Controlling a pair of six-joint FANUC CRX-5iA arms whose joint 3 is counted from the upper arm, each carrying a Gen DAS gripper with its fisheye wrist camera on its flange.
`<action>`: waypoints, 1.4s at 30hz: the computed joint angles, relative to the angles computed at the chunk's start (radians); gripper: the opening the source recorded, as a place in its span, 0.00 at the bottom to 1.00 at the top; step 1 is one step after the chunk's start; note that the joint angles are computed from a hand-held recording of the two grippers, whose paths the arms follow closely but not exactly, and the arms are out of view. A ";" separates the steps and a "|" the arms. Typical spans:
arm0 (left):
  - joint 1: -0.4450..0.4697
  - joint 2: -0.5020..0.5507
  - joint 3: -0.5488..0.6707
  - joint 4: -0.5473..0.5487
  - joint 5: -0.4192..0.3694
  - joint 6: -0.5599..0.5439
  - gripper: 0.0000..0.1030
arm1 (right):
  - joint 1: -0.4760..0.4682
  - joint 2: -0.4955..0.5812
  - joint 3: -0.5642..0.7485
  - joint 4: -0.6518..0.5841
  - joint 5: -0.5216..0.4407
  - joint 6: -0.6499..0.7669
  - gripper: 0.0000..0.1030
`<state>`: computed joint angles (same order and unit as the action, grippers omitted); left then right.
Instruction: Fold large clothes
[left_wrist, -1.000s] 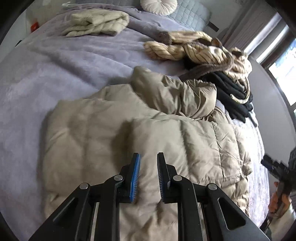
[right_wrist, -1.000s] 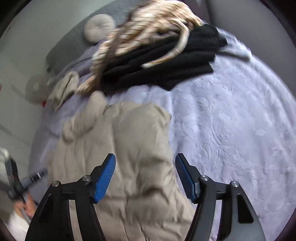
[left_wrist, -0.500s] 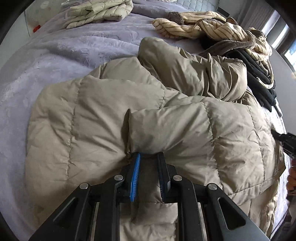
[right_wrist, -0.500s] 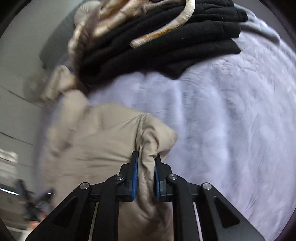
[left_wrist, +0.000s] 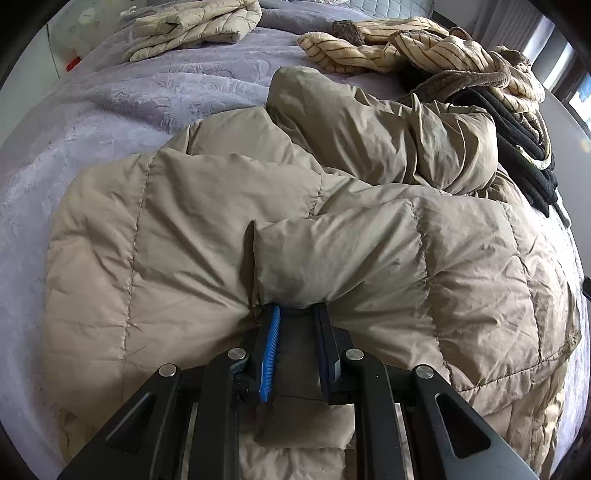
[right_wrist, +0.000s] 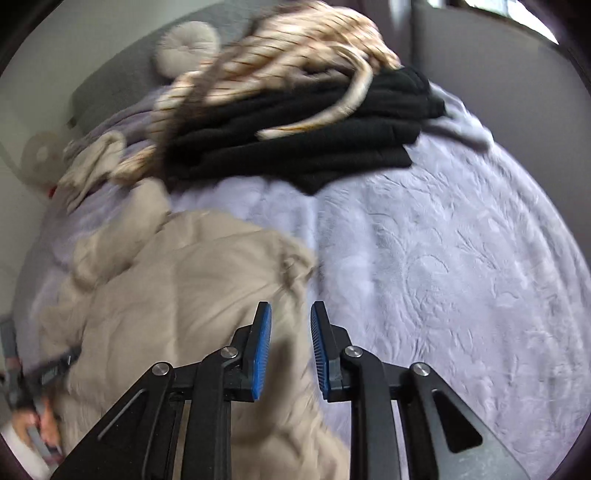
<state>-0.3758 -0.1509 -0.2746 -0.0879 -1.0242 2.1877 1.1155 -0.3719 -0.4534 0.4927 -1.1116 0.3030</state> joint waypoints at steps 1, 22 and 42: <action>-0.005 0.003 0.002 -0.007 0.000 0.006 0.19 | 0.015 -0.003 0.002 -0.015 -0.006 0.021 0.23; -0.056 0.002 0.093 -0.088 -0.134 0.076 0.20 | -0.016 0.059 0.045 -0.164 -0.046 0.062 0.22; -0.258 -0.045 0.178 -0.235 -0.401 0.244 0.99 | 0.098 -0.096 0.012 -0.227 -0.101 -0.044 0.65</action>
